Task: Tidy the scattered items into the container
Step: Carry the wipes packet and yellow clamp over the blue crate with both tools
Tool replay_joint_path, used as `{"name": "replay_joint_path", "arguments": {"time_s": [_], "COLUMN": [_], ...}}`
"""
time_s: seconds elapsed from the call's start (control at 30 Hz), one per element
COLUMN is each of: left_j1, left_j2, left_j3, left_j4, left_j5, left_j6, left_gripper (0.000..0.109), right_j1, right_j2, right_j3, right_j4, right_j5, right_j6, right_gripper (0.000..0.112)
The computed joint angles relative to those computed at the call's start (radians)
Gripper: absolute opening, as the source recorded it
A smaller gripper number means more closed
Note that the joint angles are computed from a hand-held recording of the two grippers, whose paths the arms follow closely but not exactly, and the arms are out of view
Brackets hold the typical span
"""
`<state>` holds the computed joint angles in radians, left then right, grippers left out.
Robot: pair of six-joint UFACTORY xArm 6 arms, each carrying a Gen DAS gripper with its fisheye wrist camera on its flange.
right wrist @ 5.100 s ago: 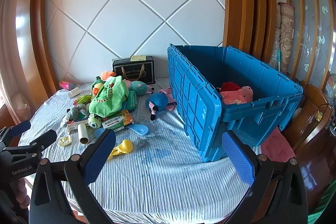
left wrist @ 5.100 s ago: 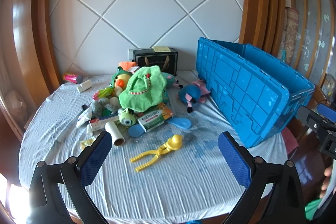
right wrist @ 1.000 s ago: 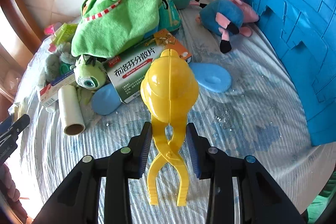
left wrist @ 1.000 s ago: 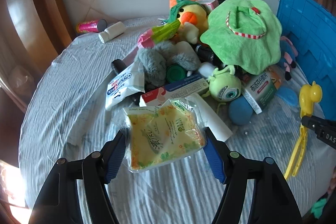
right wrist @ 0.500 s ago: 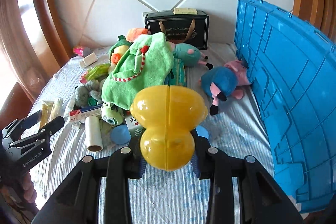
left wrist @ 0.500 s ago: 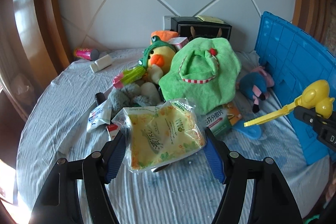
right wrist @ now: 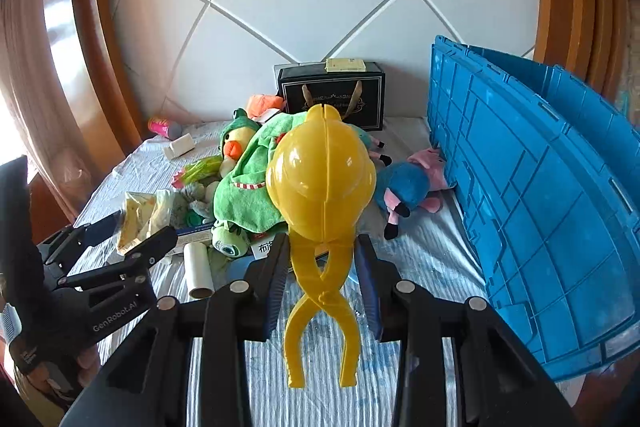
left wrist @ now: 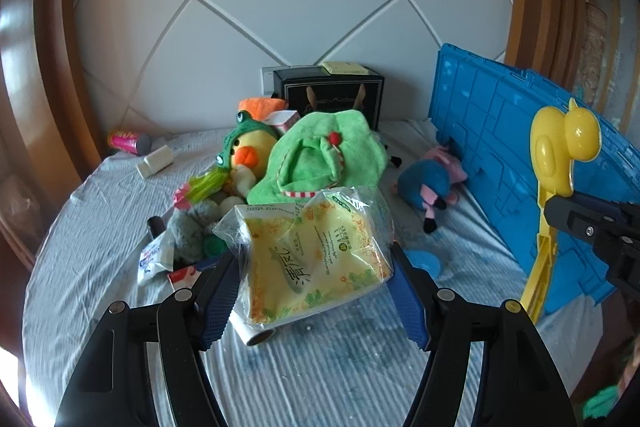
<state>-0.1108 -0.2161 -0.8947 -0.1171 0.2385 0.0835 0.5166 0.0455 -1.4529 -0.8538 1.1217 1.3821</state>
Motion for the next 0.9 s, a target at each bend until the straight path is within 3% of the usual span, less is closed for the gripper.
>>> {"name": "replay_joint_path", "arguments": {"time_s": [0.13, 0.23, 0.37, 0.5, 0.7, 0.9], "left_j1": [-0.042, -0.082, -0.15, -0.229, -0.383, -0.526], "left_j2": [0.002, 0.02, 0.066, 0.152, 0.336, 0.546], "left_j3": [-0.038, -0.083, -0.174, -0.325, -0.625, -0.951], "left_j4": [-0.015, 0.049, 0.16, 0.36, 0.569, 0.631], "left_j5": [0.005, 0.001, -0.007, -0.005, 0.074, 0.228], "left_j6": [0.012, -0.047, -0.171, -0.388, -0.655, -0.743], "left_gripper": [0.069, 0.069, 0.069, 0.069, 0.069, 0.069], "right_j1": [0.01, 0.011, 0.002, -0.023, -0.131, -0.339], "right_j2": [-0.047, -0.095, -0.189, -0.309, -0.557, -0.786], "right_j3": [-0.003, 0.0, 0.021, 0.056, 0.208, 0.383], "right_j4": [-0.054, -0.107, -0.187, -0.27, -0.282, -0.141], "right_j5": [0.034, 0.066, 0.096, 0.133, 0.112, 0.035], "right_j6": [0.013, 0.012, -0.019, -0.093, -0.224, -0.374], "right_gripper": [0.033, 0.033, 0.033, 0.033, 0.033, 0.033]}}
